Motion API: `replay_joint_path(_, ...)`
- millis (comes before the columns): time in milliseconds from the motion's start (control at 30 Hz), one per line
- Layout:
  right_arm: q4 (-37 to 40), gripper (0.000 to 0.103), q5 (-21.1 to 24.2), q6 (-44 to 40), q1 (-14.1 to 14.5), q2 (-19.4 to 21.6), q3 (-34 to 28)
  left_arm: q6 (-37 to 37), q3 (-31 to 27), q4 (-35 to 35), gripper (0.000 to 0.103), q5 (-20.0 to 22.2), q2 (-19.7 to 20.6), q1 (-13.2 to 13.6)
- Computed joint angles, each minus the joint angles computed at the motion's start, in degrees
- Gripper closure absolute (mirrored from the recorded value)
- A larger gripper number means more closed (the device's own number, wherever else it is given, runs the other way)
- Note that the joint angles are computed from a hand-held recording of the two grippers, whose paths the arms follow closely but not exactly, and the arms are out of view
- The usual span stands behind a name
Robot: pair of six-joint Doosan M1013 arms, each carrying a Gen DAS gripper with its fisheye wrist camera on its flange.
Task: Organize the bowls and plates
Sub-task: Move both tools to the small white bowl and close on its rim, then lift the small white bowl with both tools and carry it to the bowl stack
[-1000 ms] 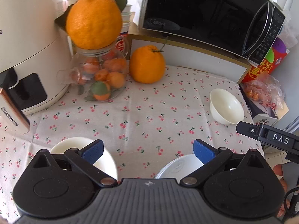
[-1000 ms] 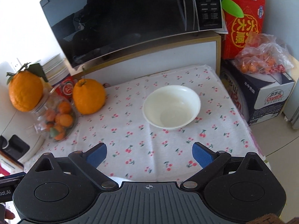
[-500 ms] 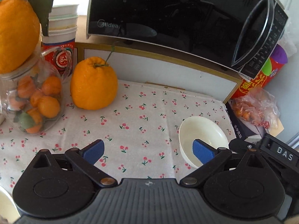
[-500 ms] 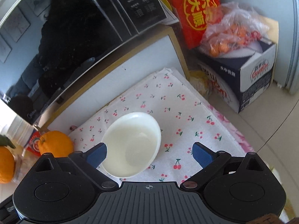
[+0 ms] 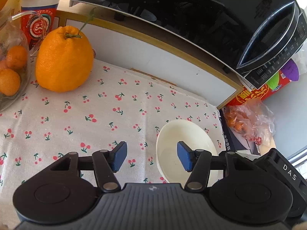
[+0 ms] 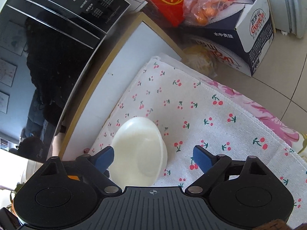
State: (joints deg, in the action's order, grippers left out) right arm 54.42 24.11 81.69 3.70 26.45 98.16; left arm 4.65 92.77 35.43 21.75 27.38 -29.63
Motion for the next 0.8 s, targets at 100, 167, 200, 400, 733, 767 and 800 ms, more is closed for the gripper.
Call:
replay_joint_path(100,1.9,0.029,0.4,-0.3,-0.4,0.2,0.1,2.8,-1.1,-2.1,0.055,0.5,0.8,-0.2)
replay_joint_path(167,2.2,0.037,0.9,0.4,-0.6,0.4,0.0,3.8,-1.8,-2.9,0.06,0.9,1.3,-0.3)
replay_joint_path(200,2.2,0.042,1.2,0.8,-0.7,0.4,0.0,4.3,-2.0,-3.2,0.064,1.0,1.5,-0.3)
replay_joint_path(400,0.7,0.066,1.9,1.8,-0.7,0.8,-0.3,4.4,-3.2,-2.9,0.086,3.4,2.2,-0.8)
replay_joint_path(733,-0.3,0.086,3.3,0.2,-0.5,0.8,-0.6,3.7,-2.2,-1.2,0.094,4.0,1.4,-1.2)
replay_joint_path(767,-0.3,0.086,3.4,-0.2,-0.4,0.7,-0.5,3.1,-1.9,-0.8,0.094,4.1,1.1,-1.3)
replay_joint_path(800,-0.5,0.086,3.6,-0.4,-0.3,0.6,-0.6,1.9,-1.5,-0.1,0.095,3.9,0.7,-1.4)
